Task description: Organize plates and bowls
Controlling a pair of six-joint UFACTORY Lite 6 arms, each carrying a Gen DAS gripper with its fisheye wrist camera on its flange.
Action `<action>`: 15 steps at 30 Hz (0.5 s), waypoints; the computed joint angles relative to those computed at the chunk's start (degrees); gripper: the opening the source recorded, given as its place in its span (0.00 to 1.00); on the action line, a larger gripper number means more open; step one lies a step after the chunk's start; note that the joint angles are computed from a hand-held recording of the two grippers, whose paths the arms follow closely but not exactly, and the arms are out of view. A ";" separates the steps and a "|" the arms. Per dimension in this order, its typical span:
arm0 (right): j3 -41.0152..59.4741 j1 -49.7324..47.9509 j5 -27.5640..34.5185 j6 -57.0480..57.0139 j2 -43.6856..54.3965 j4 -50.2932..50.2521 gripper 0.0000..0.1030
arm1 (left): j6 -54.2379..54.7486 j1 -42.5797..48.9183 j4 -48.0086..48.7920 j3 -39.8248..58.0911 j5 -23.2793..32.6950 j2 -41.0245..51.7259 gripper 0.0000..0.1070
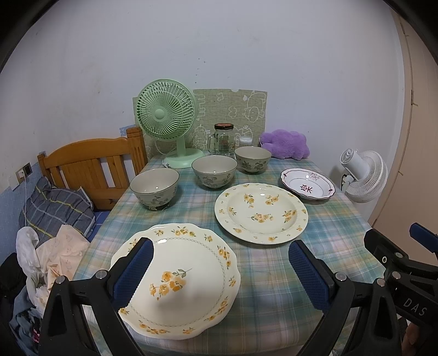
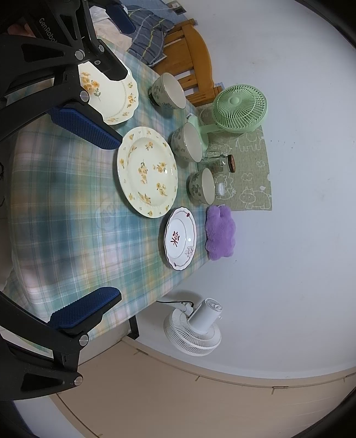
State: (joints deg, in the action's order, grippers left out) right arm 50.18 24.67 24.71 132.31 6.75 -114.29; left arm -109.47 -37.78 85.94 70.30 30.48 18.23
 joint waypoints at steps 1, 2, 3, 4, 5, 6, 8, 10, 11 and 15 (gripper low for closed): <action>-0.11 -0.12 -0.04 0.16 -0.06 -0.23 0.99 | -0.02 0.08 0.05 -0.04 -0.09 0.02 0.93; 0.22 0.11 0.04 -0.39 0.12 0.48 0.99 | 0.26 -0.03 -0.20 0.26 0.00 0.22 0.93; 0.19 0.10 0.02 -0.35 0.08 0.45 0.99 | 0.22 0.03 -0.13 0.23 -0.04 0.22 0.93; -0.07 -0.11 -0.08 0.06 -0.05 -0.05 0.99 | 0.15 0.08 -0.03 0.19 -0.07 0.22 0.93; 0.14 0.14 0.05 -0.42 0.03 0.53 0.99 | 0.21 -0.10 -0.19 0.34 0.12 0.30 0.93; 0.01 0.07 0.04 -0.27 -0.05 0.32 0.99 | -0.08 0.05 0.18 0.17 -0.01 0.27 0.93; 0.09 0.13 0.06 -0.44 -0.02 0.53 0.99 | 0.28 -0.10 -0.23 0.40 0.09 0.35 0.93; -0.07 -0.06 -0.04 0.00 -0.09 0.07 0.99 | 0.13 -0.03 -0.03 0.35 0.05 0.37 0.93; 0.10 0.17 0.04 -0.47 -0.07 0.64 0.99 | 0.32 -0.14 -0.28 0.49 0.16 0.41 0.93; 0.03 -0.02 -0.04 -0.30 -0.12 0.29 0.99 | 0.31 -0.13 -0.30 0.58 0.19 0.52 0.93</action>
